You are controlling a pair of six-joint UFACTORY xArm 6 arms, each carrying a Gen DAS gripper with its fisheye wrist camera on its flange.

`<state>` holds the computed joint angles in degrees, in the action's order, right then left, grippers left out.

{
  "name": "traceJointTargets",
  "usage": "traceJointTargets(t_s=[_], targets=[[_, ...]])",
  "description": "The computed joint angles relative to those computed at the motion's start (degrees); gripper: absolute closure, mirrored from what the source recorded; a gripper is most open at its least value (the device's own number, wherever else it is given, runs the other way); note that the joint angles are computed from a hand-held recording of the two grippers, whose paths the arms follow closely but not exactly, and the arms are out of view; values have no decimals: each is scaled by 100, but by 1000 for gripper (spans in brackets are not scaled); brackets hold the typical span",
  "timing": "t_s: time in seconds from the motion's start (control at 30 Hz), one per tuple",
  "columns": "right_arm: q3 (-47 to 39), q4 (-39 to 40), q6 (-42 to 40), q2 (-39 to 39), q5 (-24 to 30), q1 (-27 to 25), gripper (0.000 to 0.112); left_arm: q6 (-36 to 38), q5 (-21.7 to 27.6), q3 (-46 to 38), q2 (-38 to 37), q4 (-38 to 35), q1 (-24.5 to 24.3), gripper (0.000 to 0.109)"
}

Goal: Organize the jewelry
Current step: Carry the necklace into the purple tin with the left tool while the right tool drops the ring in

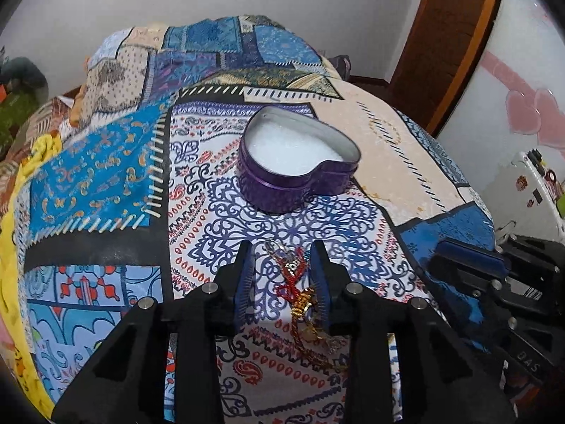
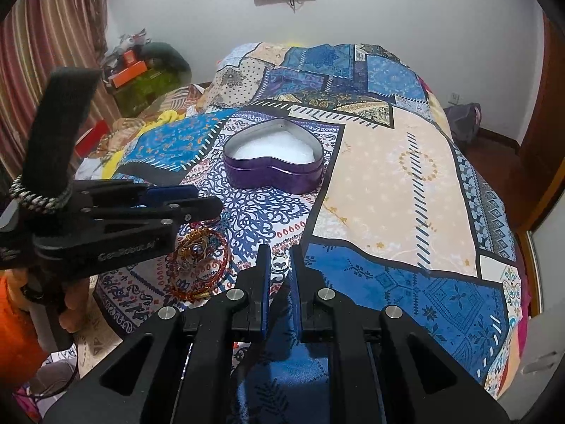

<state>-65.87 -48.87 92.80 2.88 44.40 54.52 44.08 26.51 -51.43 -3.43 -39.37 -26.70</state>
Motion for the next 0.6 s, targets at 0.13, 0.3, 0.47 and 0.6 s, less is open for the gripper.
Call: traceJointTargets(t_s=[0.13,0.3,0.47,0.6], targets=[[-14,-17,-3,-4,33,9,103,290,251,-93,66,-374,71,97],[-20,-38,15,-29,75,-7,103,547,11,40,-70,-566,1,102],[-96,-122,-36,-52,182,-41,103,833,-128,130,-287,-813,11,103],[-216,-268,-84,-48,270,-75,103,966,-102,66,-408,-972,79,106]])
